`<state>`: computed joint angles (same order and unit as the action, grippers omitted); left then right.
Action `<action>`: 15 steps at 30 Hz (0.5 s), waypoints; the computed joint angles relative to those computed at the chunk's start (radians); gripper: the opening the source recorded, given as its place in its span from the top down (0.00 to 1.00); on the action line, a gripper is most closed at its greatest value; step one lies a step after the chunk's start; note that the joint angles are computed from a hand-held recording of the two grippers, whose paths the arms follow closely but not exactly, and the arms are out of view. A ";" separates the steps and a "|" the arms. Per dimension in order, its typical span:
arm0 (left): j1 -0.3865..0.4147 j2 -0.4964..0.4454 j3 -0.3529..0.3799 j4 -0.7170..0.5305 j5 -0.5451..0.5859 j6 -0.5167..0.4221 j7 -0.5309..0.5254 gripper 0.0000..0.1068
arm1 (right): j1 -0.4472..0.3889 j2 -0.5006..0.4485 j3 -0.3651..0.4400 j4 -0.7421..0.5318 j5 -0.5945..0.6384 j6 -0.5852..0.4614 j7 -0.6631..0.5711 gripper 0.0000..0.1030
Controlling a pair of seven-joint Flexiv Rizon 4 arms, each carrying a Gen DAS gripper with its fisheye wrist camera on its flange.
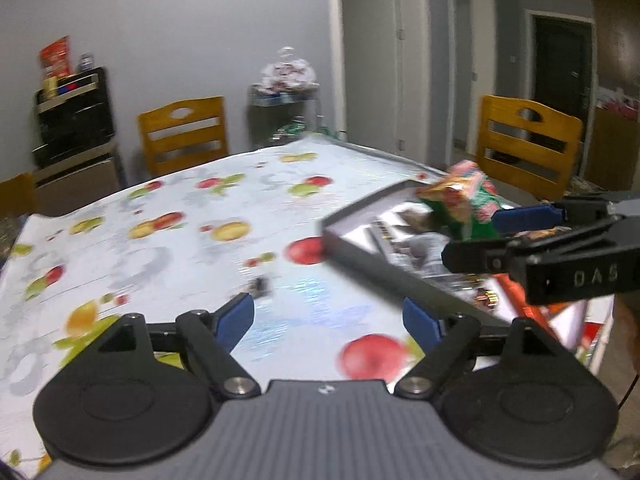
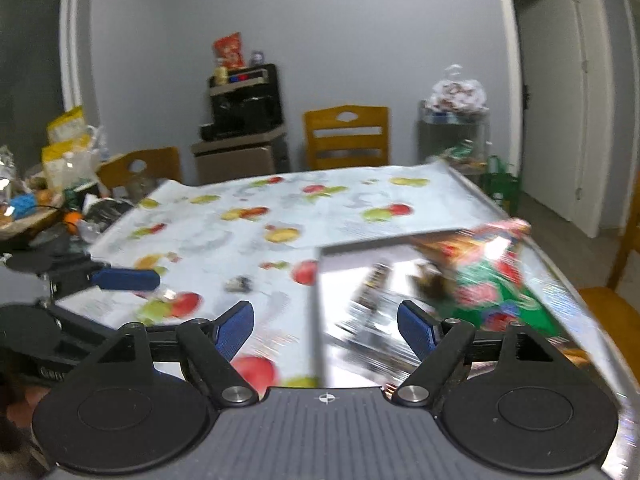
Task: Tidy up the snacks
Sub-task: 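Move both grippers back to the remaining candies on the table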
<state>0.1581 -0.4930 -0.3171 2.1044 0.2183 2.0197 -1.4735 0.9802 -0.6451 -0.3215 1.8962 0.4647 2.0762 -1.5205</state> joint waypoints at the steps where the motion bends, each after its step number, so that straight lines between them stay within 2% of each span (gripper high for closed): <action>1: 0.009 0.008 0.007 0.010 -0.001 0.006 -0.004 0.23 | -0.003 -0.004 0.007 -0.018 -0.013 -0.009 0.001 0.23; 8: 0.026 0.041 0.107 0.062 -0.012 0.072 -0.020 0.20 | -0.004 -0.062 0.013 -0.157 -0.100 -0.085 0.063 0.22; 11: 0.030 0.040 0.141 0.069 -0.030 0.081 -0.030 0.20 | 0.011 -0.114 -0.027 -0.231 -0.129 -0.142 0.123 0.22; 13: 0.032 0.034 0.158 0.071 -0.042 0.081 -0.035 0.20 | 0.033 -0.157 -0.077 -0.284 -0.144 -0.211 0.172 0.22; 15: 0.045 0.026 0.161 0.071 -0.042 0.077 -0.040 0.20 | 0.028 -0.196 -0.092 -0.333 -0.178 -0.269 0.216 0.22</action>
